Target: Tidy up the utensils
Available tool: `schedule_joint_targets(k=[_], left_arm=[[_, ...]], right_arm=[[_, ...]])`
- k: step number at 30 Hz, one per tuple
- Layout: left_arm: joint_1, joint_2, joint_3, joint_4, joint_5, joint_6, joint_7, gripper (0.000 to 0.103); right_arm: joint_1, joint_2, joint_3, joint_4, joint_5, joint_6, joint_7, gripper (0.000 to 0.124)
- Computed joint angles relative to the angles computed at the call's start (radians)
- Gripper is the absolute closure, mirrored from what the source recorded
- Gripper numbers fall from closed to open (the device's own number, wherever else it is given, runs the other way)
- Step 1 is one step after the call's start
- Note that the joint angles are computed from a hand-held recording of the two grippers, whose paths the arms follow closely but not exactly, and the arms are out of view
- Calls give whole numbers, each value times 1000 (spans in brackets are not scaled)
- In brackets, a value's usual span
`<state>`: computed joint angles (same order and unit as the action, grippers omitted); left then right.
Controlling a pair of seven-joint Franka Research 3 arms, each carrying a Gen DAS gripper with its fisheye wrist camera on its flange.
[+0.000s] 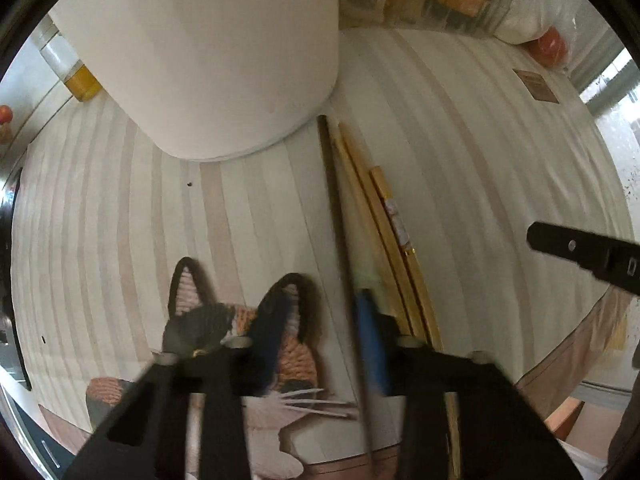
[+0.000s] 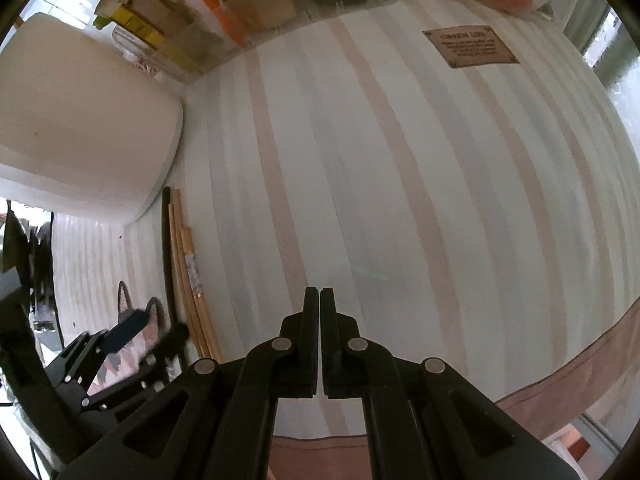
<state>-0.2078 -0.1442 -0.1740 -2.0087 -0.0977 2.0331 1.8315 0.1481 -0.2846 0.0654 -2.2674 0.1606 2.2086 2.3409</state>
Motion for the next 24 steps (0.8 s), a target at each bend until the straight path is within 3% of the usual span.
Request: schedule_joint_targets(k=[2,9,15,18,20,22,24], left_arm=[[7,5,6,8,1,-7,-11,98],[45,-16,28,-10,12,-32,-44,97],[64,-37,44,-30,12,-45,-43,98],[69,-43,49,-38,6,-47,-42,98],[79,-35,59,-26,1,-56,-28,98],[101,-29,82,-7,-1,-73,16,98],[105,-43,75,-18,-5,-78,7,98]], right_arm=[[10,20,3,11,14,15,-12,120],[64,115,7,97,78,48,-126,106],[100,221,19,202,36,6,-156,106],[108,230,18,225,-20,-38,-128,107],[112,236,17,230,-40,-51,-114,117],[112,227,15,231,-73,-83,-88,117],[109,203,8,203,-47,-54,-83,117]])
